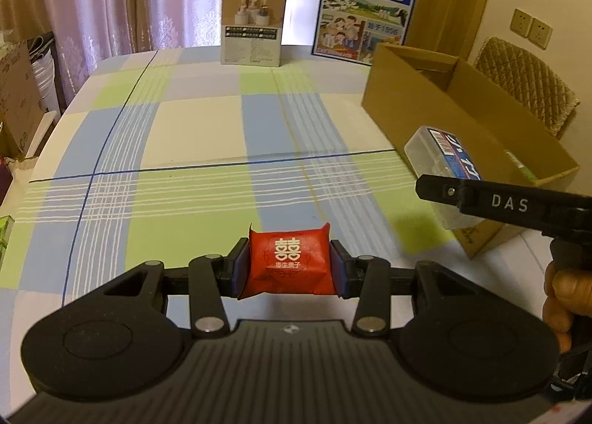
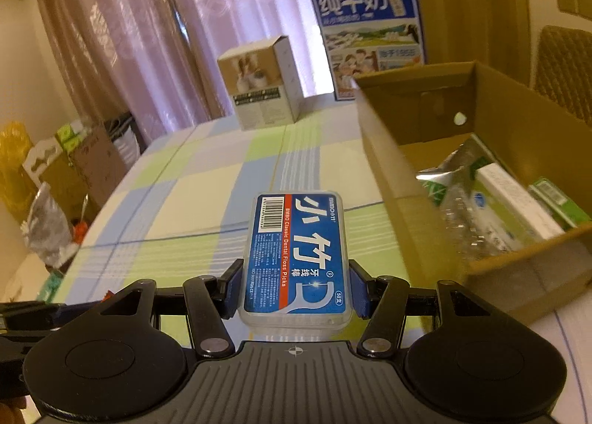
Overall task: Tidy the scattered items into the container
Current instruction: 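Carry the floss-pick box and red candy over the cardboard box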
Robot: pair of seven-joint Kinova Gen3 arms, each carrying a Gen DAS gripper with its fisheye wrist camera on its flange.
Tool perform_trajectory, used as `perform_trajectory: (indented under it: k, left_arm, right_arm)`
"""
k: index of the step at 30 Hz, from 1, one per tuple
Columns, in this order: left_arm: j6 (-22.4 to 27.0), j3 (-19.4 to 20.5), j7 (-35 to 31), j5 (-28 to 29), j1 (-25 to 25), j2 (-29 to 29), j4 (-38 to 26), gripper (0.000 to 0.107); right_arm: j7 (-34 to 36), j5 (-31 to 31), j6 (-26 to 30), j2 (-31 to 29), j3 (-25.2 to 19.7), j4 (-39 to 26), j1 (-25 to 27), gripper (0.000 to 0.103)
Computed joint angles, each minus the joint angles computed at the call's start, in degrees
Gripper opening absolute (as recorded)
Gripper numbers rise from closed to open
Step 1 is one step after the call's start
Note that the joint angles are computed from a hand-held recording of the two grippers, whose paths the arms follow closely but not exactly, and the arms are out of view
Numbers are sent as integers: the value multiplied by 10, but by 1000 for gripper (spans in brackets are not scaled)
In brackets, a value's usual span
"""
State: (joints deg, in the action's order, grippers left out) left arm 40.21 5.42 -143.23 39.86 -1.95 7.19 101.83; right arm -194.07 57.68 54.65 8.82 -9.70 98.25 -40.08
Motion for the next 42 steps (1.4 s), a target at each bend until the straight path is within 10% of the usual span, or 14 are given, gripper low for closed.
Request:
perform_trajectory:
  k: [18, 42]
  left_arm:
    - [32, 23, 24, 18, 95, -45, -31, 39]
    - [-29, 112, 167, -119, 214, 110, -182, 39]
  right_arm:
    - [20, 10, 198, -145, -83, 38, 40, 54]
    - [103, -38, 61, -221, -82, 121, 240, 54]
